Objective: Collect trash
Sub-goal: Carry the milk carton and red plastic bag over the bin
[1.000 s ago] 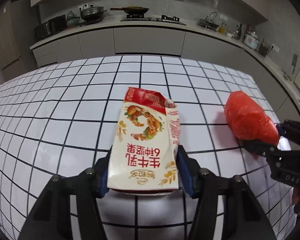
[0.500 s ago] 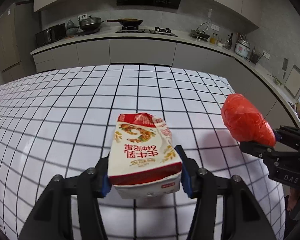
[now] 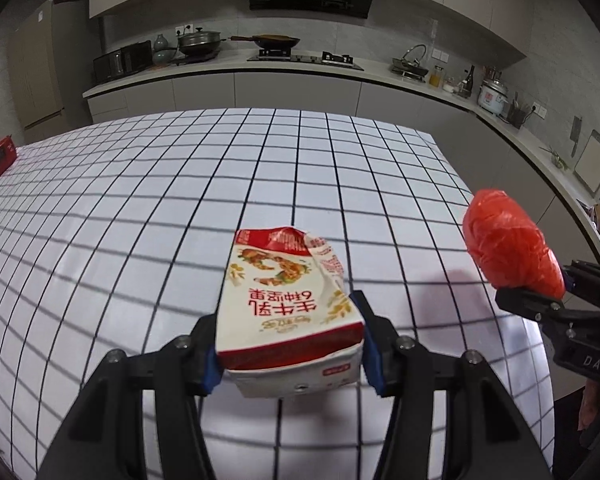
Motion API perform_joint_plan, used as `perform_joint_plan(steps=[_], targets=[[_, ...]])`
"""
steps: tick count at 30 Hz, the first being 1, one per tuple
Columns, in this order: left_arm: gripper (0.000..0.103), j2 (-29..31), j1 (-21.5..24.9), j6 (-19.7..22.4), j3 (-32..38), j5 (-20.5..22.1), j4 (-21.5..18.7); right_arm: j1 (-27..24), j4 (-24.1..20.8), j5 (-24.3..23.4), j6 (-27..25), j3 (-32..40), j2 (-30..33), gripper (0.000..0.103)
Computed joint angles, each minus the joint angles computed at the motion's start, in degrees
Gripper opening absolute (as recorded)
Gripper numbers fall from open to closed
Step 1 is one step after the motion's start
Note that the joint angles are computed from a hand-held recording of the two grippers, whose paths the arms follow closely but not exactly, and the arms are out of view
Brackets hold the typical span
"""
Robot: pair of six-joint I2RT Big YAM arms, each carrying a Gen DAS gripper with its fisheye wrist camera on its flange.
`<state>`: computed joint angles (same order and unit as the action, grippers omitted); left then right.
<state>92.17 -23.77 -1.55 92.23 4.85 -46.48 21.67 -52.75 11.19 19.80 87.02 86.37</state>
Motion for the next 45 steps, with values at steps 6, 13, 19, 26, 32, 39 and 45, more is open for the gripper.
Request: perform_joint_plan(steps=[6,13,19,26,32,39,45], targets=[[0.056,-5.21,-2.17,-2.48,-5.94,-2.70,0.92,1.71,0.68,0.75,-0.39,-6.39,-7.55,0.044],[0.056,-10.86,-6.37,-6.17,-12.29,-5.44,1.94,2.88,-0.49,2.17,0.04,-13.86,-17.15,0.044],[0.056,-14.11,-10.67,-8.89,-15.84,-6.97,2.47,3.20,-2.64,3.53,0.31,-18.90,-24.35,0.044],[0.056,-14.48,-15.33,-9.78,-15.54,-7.59,2.73,2.49,-5.63,4.91,1.24,-22.90,-31.12,0.044],[0.056,-13.88,-20.11,-11.21,-15.15,-9.23,3.27,-0.42,-7.81,4.93,1.85,-27.31,-37.28,0.044],[0.056,-12.87,-27.09,-14.02,-15.03,-12.28,3.73,-8.10,-10.78,1.58,0.13,-33.75,-45.58,0.044],[0.056,-10.37,-32.92,-17.56,-13.39,-14.20,4.02,-17.77,-12.17,-4.36,-4.78,-38.52,-51.15,0.044]])
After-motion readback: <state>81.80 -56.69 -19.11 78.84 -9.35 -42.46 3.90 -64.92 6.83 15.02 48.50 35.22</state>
